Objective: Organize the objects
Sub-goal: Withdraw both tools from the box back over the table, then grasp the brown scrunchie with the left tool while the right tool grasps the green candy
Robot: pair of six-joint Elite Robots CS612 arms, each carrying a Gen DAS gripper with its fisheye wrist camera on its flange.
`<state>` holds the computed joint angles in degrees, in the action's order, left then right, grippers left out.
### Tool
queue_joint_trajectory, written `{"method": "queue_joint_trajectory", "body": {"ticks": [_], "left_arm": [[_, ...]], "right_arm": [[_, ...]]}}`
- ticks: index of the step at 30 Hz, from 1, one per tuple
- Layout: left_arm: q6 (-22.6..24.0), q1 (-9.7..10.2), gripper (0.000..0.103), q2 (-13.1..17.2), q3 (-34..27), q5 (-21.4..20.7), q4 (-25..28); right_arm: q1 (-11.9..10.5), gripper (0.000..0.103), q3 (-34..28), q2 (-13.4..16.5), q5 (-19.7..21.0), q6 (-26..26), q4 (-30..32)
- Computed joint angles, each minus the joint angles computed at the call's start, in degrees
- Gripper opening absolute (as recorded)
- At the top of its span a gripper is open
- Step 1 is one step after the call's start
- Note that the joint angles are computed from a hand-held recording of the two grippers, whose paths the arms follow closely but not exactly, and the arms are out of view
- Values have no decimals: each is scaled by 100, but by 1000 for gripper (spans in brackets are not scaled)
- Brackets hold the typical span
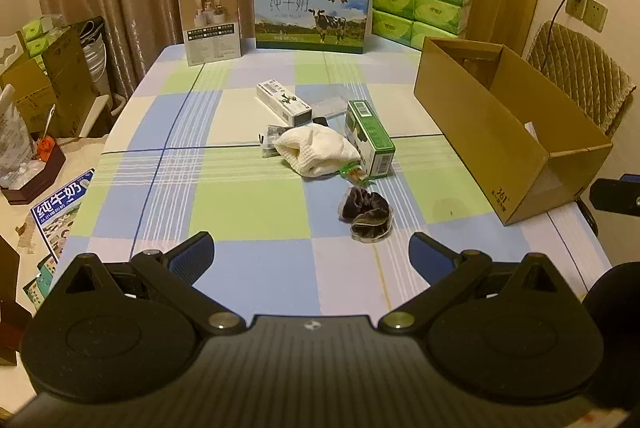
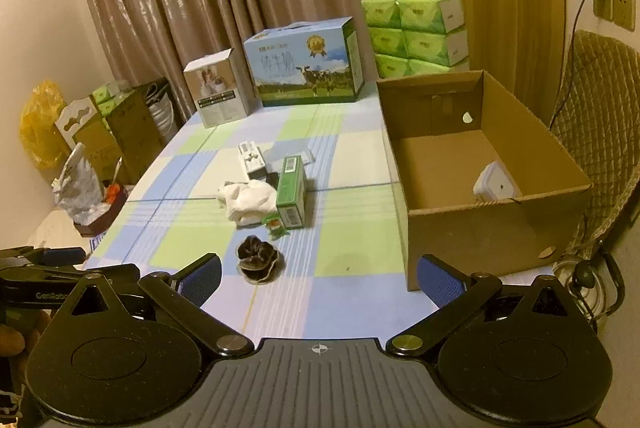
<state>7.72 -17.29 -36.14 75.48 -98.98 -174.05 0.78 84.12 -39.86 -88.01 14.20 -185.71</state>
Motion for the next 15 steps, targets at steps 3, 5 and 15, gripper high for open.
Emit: {"method": "queue_joint_trajectory", "body": {"ticks": [3, 5, 15], "left_arm": [[5, -3, 102, 29, -39, -21, 47], [23, -4, 102, 48, -62, -30, 73], [235, 35, 101, 225, -295, -271, 253]], "right_arm": [[3, 101, -56, 36, 14, -13, 55], [6, 101, -88, 63, 22, -21, 92], [30, 101, -339, 270, 52, -38, 386]]}}
